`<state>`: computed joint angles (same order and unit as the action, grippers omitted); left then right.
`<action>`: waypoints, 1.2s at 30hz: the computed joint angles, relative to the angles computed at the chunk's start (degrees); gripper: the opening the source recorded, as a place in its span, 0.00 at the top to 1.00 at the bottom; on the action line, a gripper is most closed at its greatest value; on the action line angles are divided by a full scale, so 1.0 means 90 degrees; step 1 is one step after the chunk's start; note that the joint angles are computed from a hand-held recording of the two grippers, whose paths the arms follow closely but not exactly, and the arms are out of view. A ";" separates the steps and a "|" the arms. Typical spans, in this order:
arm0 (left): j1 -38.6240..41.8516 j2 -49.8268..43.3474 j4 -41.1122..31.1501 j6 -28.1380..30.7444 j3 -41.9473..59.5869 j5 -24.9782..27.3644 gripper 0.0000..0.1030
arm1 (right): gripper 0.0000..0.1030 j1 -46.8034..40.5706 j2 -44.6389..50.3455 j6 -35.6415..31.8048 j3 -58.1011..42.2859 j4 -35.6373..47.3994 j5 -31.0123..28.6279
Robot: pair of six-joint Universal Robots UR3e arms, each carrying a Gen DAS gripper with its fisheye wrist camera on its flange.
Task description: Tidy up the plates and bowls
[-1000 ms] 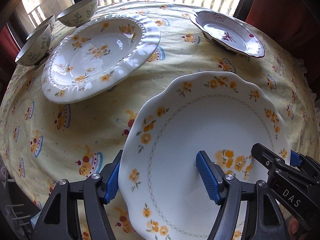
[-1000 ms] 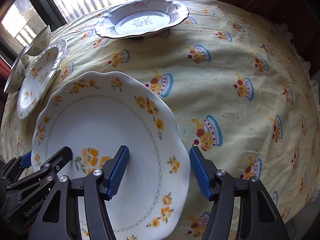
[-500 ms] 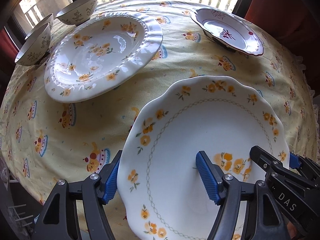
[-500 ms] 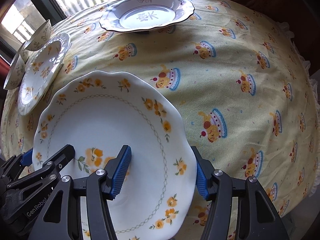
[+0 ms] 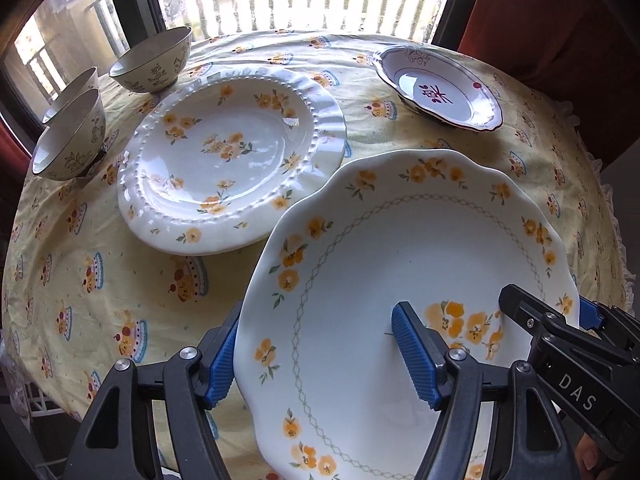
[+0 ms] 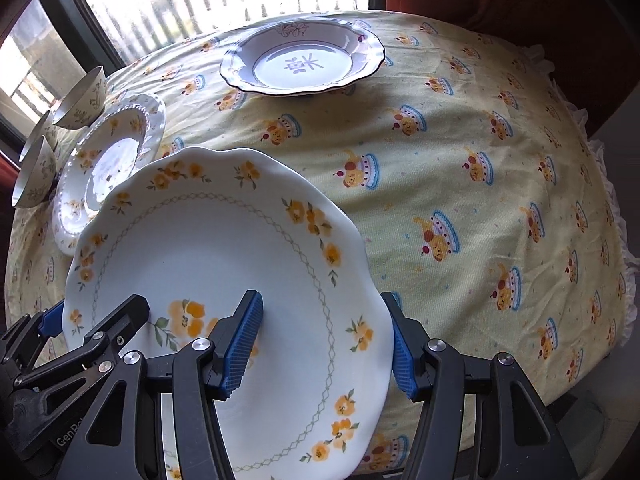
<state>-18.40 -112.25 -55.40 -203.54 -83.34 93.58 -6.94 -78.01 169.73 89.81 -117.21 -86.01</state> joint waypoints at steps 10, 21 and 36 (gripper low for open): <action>0.1229 0.1426 0.0155 0.1180 -0.1514 -0.0508 0.30 | 0.40 0.1259 0.0021 0.1557 -0.0376 0.0128 -0.0297; 0.2971 0.2509 0.0219 0.2769 -0.2652 -0.1019 0.30 | 0.40 0.2766 0.0935 0.2941 -0.1561 0.0244 -0.0768; 0.5384 0.2997 0.0174 0.5033 -0.3438 -0.1450 0.30 | 0.40 0.4420 0.3470 0.4293 -0.5131 0.1519 -0.1021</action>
<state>30.06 -85.28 -53.84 -158.24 -114.29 80.53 32.84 -46.79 208.37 43.63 -103.54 -95.21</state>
